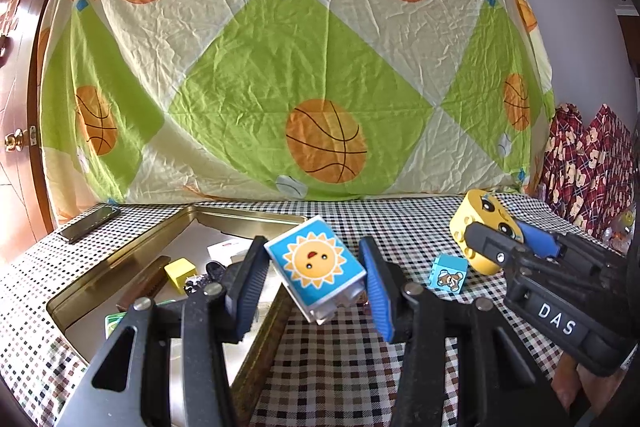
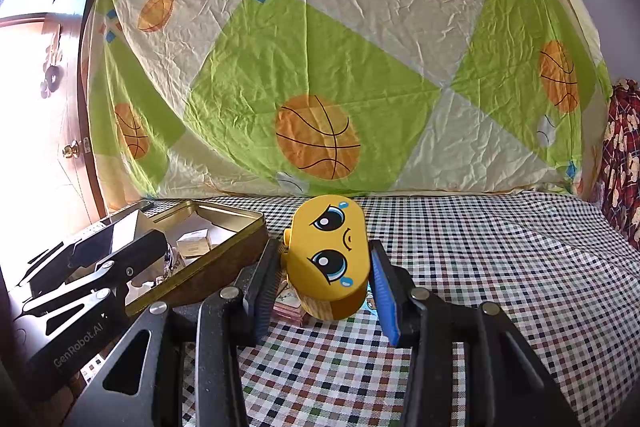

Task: Organize rigid objects
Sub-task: 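Lift the face toy and sun cube and carry them toward the gold tin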

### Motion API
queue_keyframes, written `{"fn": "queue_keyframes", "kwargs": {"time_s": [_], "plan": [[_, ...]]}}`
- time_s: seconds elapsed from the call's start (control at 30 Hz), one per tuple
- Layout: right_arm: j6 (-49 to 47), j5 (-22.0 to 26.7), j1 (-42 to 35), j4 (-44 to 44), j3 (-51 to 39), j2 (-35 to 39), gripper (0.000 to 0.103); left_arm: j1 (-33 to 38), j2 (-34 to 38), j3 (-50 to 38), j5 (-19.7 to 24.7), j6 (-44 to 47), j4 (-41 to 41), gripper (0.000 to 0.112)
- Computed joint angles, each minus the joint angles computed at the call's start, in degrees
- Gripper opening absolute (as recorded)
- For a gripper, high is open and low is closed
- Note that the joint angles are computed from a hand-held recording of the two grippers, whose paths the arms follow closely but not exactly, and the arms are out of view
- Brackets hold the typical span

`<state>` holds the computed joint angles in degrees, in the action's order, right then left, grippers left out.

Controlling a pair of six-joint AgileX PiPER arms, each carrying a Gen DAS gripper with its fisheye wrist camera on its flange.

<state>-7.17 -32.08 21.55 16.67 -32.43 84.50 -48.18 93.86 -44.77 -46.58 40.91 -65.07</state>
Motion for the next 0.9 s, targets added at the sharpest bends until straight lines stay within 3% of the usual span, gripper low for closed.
{"fn": "queue_keyframes", "kwargs": {"time_s": [0.33,0.9], "plan": [[-1.7,-0.6,3.6,1.7,-1.1,1.3,0.045,-0.1,-2.6,4.0,-2.6,-1.9,1.1,0.046],[-5.7,-2.7,9.8,6.4,-1.5,2.3,0.045,1.6,-6.4,8.8,-2.9,-6.9,4.3,0.046]]}}
